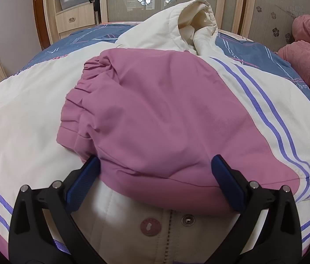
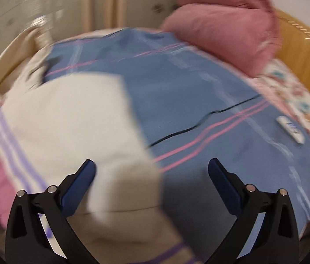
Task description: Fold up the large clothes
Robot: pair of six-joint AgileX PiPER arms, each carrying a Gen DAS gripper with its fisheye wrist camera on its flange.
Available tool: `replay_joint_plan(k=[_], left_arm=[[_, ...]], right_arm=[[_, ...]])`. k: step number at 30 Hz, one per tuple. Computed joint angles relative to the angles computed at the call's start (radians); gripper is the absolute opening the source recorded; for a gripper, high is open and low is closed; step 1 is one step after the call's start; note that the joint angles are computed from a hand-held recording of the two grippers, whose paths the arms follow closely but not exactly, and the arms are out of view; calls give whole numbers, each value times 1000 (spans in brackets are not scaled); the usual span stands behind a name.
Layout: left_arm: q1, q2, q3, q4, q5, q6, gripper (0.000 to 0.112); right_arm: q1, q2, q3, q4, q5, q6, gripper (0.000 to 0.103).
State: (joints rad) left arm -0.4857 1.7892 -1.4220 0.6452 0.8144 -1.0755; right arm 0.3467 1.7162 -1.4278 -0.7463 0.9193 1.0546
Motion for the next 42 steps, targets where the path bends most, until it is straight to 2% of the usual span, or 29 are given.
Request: replay_joint_plan(k=[4, 5, 6, 9, 12, 15, 17, 18, 20, 21, 25, 27, 29, 32, 35, 37, 38, 41, 42], left_arm=[[0, 2, -2, 0, 1, 1, 101], [0, 0, 1, 1, -1, 0, 101], [0, 1, -1, 0, 0, 1, 101], [2, 0, 0, -7, 0, 6, 101], [-1, -37, 18, 19, -3, -40, 101], [13, -157, 87, 92, -73, -104, 101], [16, -198, 69, 200, 9, -102, 101], [39, -220, 58, 241, 60, -75, 101], [114, -265, 63, 227, 83, -16, 101], [181, -302, 77, 176, 73, 23, 101], [429, -496, 232, 47, -68, 70, 101], [561, -534, 260, -115, -101, 234, 101], [714, -568, 318, -315, -166, 434, 101], [923, -569, 369, -601, -221, 734, 101], [1123, -524, 377, -901, -219, 1034, 101], [1248, -453, 358, -1101, -193, 1189, 101], [1302, -410, 330, -1201, -156, 1260, 101], [1438, -209, 205, -1501, 56, 1429, 101], [1476, -159, 196, -1590, 81, 1473, 101]], right_arm=[[-17, -75, 76, 36, -143, -6, 102], [-8, -74, 73, 47, -153, -32, 102], [2, -61, 57, 54, -144, -65, 102], [49, 39, -32, 53, -24, -164, 102], [34, 34, -23, 73, -45, -172, 102], [27, 39, -27, 91, -52, -195, 102], [35, 41, -29, 88, -45, -199, 102], [37, 46, -35, 86, -43, -203, 102], [45, 51, -41, 85, -39, -211, 102], [46, 52, -45, 91, -39, -217, 102], [24, 41, -30, 133, -72, -236, 102], [8, 25, -7, 165, -103, -245, 102], [-4, 17, 9, 189, -128, -252, 102], [-11, 12, 25, 199, -153, -246, 102], [-3, 15, 34, 175, -160, -217, 102], [5, 22, 30, 159, -154, -206, 102], [6, 22, 32, 155, -154, -206, 102], [1, 26, 34, 167, -165, -219, 102], [-4, 25, 36, 181, -171, -230, 102]])
